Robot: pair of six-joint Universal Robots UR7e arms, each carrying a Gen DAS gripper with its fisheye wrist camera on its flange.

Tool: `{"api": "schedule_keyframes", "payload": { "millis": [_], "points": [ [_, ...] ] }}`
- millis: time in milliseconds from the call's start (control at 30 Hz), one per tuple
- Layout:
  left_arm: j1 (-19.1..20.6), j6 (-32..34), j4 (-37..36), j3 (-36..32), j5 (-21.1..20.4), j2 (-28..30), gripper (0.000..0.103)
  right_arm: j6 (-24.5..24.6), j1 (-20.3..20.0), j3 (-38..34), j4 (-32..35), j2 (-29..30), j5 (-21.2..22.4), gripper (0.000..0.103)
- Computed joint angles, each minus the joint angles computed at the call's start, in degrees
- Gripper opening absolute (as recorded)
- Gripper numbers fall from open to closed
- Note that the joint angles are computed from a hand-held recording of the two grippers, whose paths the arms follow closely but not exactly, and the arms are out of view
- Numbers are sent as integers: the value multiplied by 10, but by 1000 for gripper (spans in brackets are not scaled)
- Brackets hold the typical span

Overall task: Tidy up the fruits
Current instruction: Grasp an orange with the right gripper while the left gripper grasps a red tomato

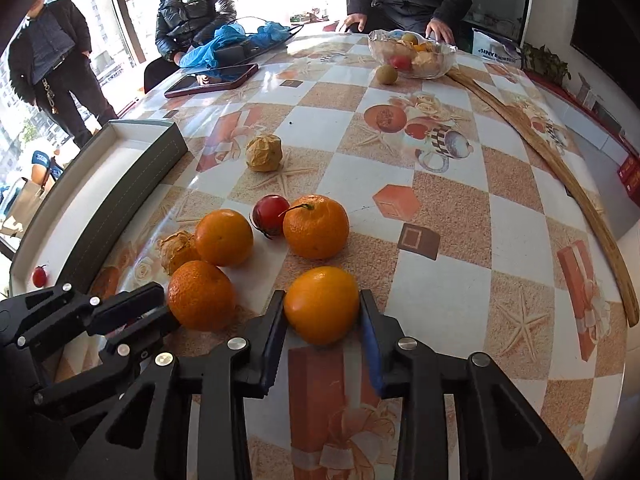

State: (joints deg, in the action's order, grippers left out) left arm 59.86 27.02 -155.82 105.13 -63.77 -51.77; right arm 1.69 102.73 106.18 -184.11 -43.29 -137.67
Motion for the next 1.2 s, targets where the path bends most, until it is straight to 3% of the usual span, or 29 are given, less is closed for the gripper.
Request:
{"api": "schedule_keyframes", "payload": {
  "millis": [100, 333, 600, 700, 767, 833, 1000, 1033, 1067, 1200],
  "points": [
    [7, -43, 32, -4, -26, -18, 0, 21, -1, 27, -8, -25, 18, 36],
    [8, -67, 40, 5, -76, -86, 0, 31, 15, 28, 24, -54, 46, 36],
    [12, -58, 59, -6, -38, -113, 0, 6, 51, -38, 64, -28, 71, 36],
    [11, -54, 79, 11, -58, -105, 14, 16, 54, -32, 62, -33, 60, 36],
    [3, -48, 60, 34, -50, -93, 42, 24, 52, -15, 59, -43, 48, 36],
    [-4, -48, 23, 55, -39, -79, 47, 33, 50, 10, 51, -55, 34, 36],
    [-12, -64, 19, 55, -19, -44, 47, 66, 35, 62, 35, -85, 30, 36],
    [-19, -49, -8, 64, -3, -39, 41, 70, 32, 66, 36, -89, 32, 36],
    [-26, -39, -28, 72, 17, -34, 25, 72, 30, 69, 36, -92, 35, 36],
    [-16, -71, 16, 61, -5, -51, 24, 76, 30, 67, 44, -99, 47, 36]
  ]
}}
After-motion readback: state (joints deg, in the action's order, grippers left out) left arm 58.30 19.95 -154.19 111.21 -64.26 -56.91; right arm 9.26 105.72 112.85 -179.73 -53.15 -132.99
